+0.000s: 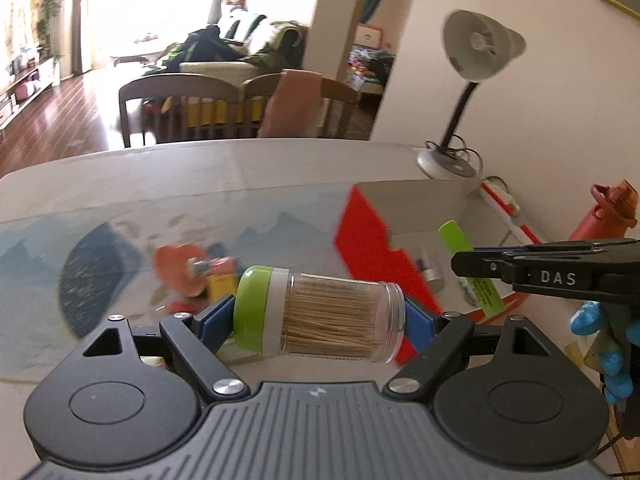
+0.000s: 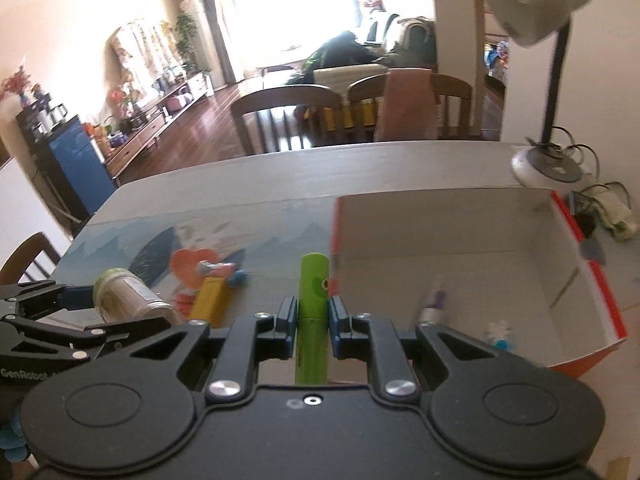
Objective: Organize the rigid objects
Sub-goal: 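Carry the toothpick jar and green highlighter in both grippers over the box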
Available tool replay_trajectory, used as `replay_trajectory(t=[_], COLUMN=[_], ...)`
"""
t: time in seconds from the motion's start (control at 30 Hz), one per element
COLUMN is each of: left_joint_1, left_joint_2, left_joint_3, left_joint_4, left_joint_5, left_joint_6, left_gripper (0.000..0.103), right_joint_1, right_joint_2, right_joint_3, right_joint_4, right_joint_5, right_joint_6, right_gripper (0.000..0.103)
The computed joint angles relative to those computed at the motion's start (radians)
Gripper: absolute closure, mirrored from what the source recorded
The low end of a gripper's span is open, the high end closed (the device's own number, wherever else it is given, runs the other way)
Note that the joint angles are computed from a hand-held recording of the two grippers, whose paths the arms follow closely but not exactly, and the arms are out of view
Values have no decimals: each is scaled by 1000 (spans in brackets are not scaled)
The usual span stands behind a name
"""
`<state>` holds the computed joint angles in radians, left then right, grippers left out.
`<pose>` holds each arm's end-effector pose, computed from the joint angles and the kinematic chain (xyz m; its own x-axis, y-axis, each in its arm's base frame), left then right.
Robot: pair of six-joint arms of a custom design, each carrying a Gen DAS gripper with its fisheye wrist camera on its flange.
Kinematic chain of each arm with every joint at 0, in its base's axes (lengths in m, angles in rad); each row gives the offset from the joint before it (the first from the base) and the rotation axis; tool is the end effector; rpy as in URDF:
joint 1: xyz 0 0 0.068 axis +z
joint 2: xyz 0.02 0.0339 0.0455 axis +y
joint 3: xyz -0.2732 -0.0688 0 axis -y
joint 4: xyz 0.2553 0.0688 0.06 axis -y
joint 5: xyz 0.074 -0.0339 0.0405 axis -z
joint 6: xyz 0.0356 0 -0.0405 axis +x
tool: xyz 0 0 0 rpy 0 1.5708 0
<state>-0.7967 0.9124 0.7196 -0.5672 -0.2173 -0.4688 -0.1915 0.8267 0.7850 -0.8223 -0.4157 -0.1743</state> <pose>0.1409 -0.1332 0.2646 -0.6958 0.0806 -0.7137 0.3079 0.9312 -0.1950 0.1615 -0.0167 0.2828 -0.7208 -0.0219 -0.6928 -0.2115 0.9588 0.1898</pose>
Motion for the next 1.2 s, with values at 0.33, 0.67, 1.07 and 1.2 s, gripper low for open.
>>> replay_trajectory(t=[0.33,0.67,1.07,1.2], left_joint_1=[-133,-160,-121,-108], left_joint_2=[367,667,1018,1149], left_joint_3=[186,411,807,969], left_joint_4=[140,171,66,0], left_joint_5=[-19,-20,24,57], left_joint_6=[4,57,131,150], left_gripper=[17,17,17,17], right_joint_1=[-335,-482,-468,-444], right_joint_2=[187,376,525,555], right_joint_3=[27,79,80,74], right_joint_4=[50,119,214,235], right_joint_5=[-131,-155,-103,-74], right_joint_6=[-218,-333,-378,-385], right_gripper=[88,88,88,88])
